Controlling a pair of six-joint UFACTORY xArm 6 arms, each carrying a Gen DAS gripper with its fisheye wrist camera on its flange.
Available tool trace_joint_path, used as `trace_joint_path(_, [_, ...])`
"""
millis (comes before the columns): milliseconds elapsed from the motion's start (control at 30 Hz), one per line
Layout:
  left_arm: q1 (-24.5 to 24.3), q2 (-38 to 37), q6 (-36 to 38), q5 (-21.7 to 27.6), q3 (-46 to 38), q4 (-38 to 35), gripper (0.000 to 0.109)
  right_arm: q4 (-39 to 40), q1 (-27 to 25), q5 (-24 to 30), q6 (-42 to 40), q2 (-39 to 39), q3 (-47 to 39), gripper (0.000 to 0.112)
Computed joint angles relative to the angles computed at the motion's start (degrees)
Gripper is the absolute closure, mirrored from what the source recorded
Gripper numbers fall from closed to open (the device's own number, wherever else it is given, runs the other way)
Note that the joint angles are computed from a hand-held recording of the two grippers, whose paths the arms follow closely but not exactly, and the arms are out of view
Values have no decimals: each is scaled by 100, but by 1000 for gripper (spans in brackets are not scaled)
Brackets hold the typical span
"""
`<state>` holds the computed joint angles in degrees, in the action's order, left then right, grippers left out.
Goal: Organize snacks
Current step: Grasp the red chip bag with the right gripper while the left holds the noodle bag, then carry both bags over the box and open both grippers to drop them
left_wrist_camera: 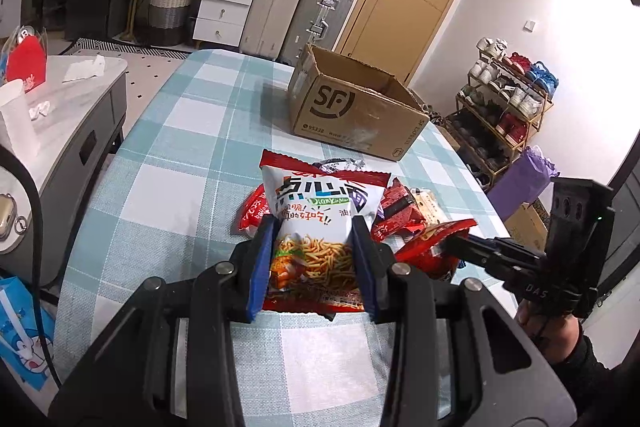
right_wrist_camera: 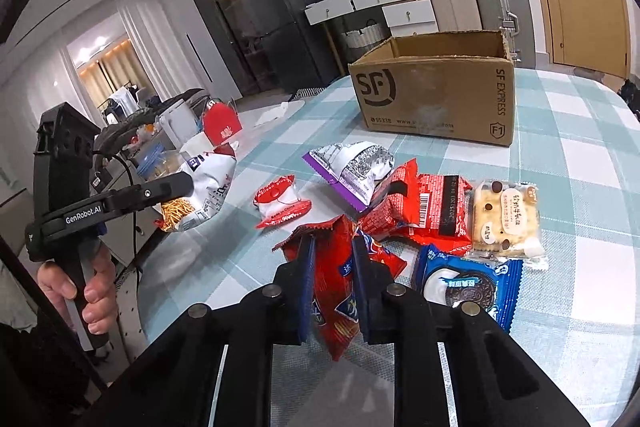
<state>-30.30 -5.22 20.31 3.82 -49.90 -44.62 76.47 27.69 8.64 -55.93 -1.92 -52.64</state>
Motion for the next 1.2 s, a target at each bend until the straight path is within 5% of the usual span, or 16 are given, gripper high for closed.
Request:
trace_joint_path(433, [56,66,-759,318,-557,1118,75,359,-49,-107,-360,-773,48,95])
trace_joint_path(833, [241,530,-1480,898,-1851,2120,75,-614,-512,195,275,-794,-668,96])
trace_joint_path(1200, [373,1556,-1823,1826,-4132,2948,75,-1801,-991,719,1204,2,-2093,96])
